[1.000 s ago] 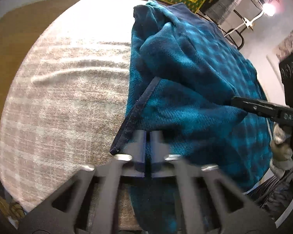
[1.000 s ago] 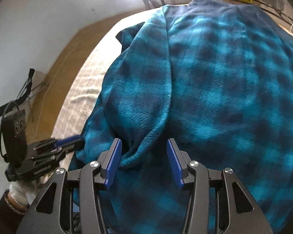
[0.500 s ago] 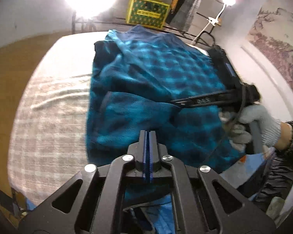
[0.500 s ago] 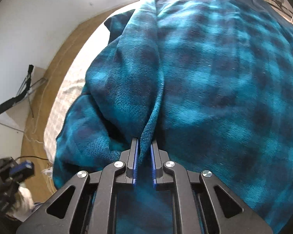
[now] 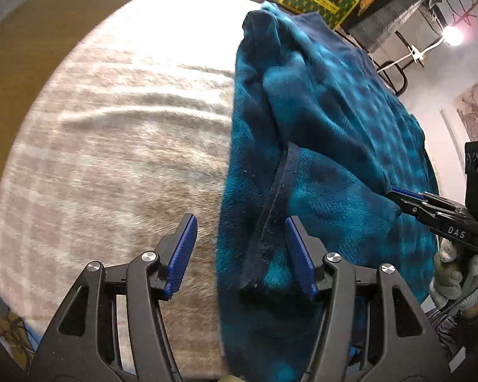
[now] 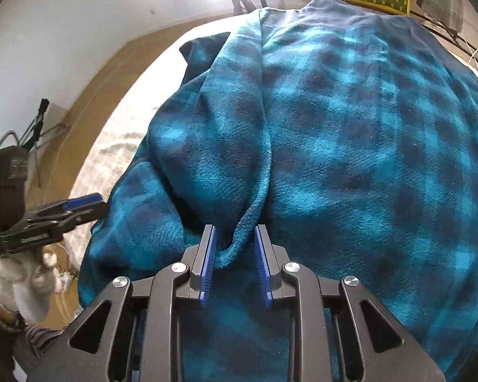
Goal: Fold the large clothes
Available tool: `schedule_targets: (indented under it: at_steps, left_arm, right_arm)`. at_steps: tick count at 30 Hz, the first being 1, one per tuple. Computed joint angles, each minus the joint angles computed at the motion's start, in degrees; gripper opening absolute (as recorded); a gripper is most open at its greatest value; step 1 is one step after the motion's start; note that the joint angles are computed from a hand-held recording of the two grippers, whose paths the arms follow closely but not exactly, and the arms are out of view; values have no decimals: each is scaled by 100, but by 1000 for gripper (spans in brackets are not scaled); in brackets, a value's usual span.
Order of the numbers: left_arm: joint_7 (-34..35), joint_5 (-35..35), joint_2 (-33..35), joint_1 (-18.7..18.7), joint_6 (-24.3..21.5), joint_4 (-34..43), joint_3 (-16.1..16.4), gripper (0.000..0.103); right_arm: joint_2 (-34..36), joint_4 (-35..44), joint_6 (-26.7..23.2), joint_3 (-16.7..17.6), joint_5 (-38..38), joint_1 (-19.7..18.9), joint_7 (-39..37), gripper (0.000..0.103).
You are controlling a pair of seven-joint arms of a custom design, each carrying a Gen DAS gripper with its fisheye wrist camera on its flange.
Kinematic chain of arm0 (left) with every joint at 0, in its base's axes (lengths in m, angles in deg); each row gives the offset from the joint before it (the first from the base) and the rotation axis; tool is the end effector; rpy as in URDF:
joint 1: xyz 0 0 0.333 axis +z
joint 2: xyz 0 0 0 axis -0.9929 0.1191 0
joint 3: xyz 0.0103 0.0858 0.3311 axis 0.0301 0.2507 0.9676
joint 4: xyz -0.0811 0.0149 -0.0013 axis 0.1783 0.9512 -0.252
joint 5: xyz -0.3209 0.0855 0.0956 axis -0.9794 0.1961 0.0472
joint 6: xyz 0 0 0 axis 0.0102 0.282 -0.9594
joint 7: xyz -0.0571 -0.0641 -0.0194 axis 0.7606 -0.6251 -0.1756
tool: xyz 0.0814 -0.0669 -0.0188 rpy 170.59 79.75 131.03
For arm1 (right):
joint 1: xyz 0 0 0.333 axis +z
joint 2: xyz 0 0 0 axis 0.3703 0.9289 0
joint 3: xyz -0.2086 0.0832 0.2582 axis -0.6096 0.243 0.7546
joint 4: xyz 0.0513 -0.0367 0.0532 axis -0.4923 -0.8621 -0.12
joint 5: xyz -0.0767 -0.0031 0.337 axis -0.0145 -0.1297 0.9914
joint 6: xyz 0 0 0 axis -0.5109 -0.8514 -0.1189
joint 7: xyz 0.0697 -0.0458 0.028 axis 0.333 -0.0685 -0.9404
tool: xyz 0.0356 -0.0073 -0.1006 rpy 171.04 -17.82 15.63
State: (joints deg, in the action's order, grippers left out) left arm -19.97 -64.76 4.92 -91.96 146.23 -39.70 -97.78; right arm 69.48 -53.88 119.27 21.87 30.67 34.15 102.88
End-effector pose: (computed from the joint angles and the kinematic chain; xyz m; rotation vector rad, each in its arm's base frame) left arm 0.5487 -0.1860 0.3513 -2.3934 1.7369 -0.7898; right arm 0.6203 0.2493 0.3898 -2.3169 1.2231 0.1369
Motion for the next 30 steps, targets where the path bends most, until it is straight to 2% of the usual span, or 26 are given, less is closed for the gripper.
schedule_targets:
  at_steps: [2, 4, 10, 13, 14, 17, 20, 21, 22, 23, 24, 25, 26, 28, 29, 30]
  left_arm:
    - [-122, 293, 32, -323, -11, 66, 331, 59]
    - [-504, 849, 85, -837, -102, 246, 886, 59]
    - [-422, 1093, 454, -711, -274, 791, 718, 57]
    - [-276, 1297, 590, -733, -395, 959, 731, 11]
    - [-315, 1441, 574, -867, -427, 977, 870, 9]
    - [-375, 1464, 367, -828, -119, 729, 827, 8]
    - [-776, 1858, -56, -1381, 308, 293, 1463, 8]
    - [-999, 2189, -189, -1652, 378, 184, 1776, 8]
    - [-1105, 2322, -254, -1746, 418, 128, 1888, 8]
    - [-1045, 2254, -294, -1677, 452, 84, 1800, 7]
    - [-747, 1866, -331, -1576, 497, 17, 1629, 7]
    - [-783, 1864, -353, -1617, 504, -14, 1657, 7]
    - [-1117, 2265, -360, -1798, 438, 16, 1886, 8]
    - [-1753, 3133, -299, -2491, 48, 210, 2667, 9]
    - [-1885, 3305, -250, -2634, -214, 328, 2819, 9]
    - [-1763, 3191, -205, -2576, -305, 382, 2773, 9]
  right_arm:
    - [32, 21, -4, -5, -38, 18, -1, 23]
    - [94, 77, -6, -25, -107, 56, 47, 23]
    - [274, 270, -149, -33, -232, 94, 259, 23]
    - [295, 291, -133, -8, -274, 104, 255, 22]
    - [299, 295, -126, 4, -273, 101, 243, 20]
    - [316, 320, -136, 10, -287, 100, 244, 17]
    - [307, 318, -149, 2, -300, 79, 251, 17]
    - [303, 312, -149, 2, -299, 71, 242, 17]
    - [302, 304, -148, 6, -294, 60, 225, 17]
    - [302, 302, -158, 9, -286, 51, 220, 15]
    - [292, 277, -153, 1, -280, 51, 236, 15]
    - [280, 259, -143, -8, -287, 58, 254, 15]
    - [262, 235, -129, -15, -298, 67, 265, 15]
    - [200, 159, -64, -17, -337, 87, 233, 15]
    - [177, 127, -28, -3, -337, 86, 188, 15]
    - [156, 115, -5, -5, -364, 111, 184, 15]
